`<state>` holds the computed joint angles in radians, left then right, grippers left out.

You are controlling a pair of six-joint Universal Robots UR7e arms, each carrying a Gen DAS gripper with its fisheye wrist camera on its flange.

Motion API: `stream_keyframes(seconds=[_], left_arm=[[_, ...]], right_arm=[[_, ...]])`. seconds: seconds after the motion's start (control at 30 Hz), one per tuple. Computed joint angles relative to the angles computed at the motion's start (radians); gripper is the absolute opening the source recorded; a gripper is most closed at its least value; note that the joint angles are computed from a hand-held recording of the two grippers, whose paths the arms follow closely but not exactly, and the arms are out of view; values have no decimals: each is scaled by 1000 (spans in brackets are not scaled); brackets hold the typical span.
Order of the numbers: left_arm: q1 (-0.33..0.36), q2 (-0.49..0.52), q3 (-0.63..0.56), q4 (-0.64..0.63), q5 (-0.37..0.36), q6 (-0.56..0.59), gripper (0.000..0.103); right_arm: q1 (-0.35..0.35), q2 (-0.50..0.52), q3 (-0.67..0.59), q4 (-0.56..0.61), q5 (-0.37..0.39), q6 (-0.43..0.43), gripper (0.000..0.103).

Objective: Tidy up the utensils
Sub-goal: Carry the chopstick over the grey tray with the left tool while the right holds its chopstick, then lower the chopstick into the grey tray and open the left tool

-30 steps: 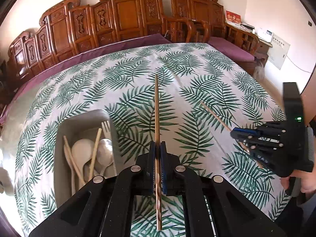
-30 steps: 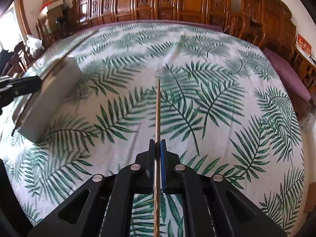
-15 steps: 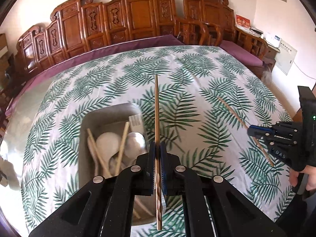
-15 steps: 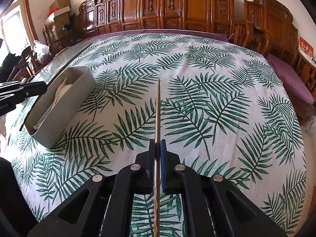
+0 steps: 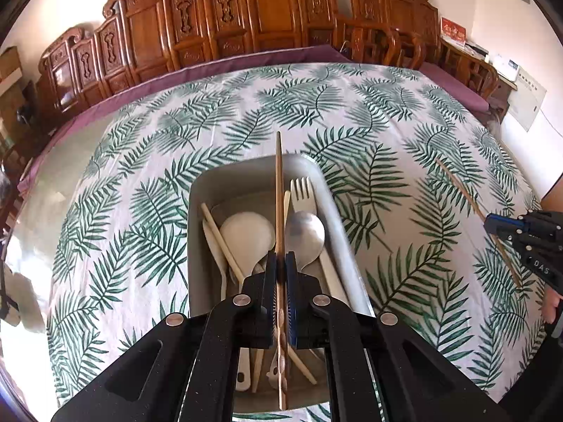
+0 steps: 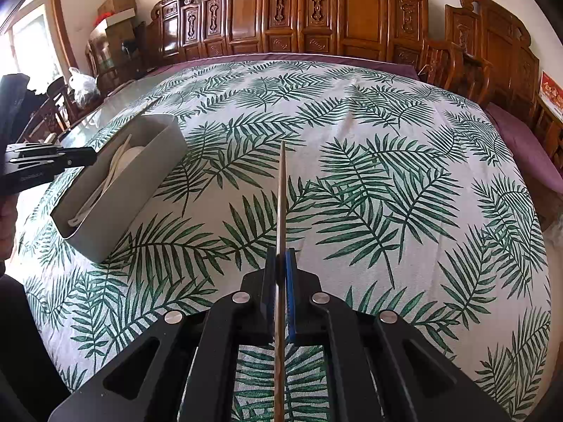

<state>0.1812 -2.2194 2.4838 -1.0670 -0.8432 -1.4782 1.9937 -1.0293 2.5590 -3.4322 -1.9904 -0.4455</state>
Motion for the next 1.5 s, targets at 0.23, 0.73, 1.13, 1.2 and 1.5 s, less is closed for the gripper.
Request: stream_keyframes(seconds=[0.23, 0.73, 1.13, 1.2, 1.5], left_arm=[[37, -35, 34, -32, -12, 50, 4], [-39, -119, 36, 79, -24, -53, 8], [-164, -151, -13, 270, -6, -245, 52], [-182, -146, -18, 306, 0, -281, 66], [-239, -162, -49, 435, 14, -405, 92]], right_arm=[[4, 12, -3, -4, -4, -5, 6], [69, 3, 6, 2, 16, 30, 6], [157, -2, -14, 19, 38, 79, 6], [171, 3, -24, 27, 35, 87, 6], [234, 52, -79, 50, 35, 119, 6]])
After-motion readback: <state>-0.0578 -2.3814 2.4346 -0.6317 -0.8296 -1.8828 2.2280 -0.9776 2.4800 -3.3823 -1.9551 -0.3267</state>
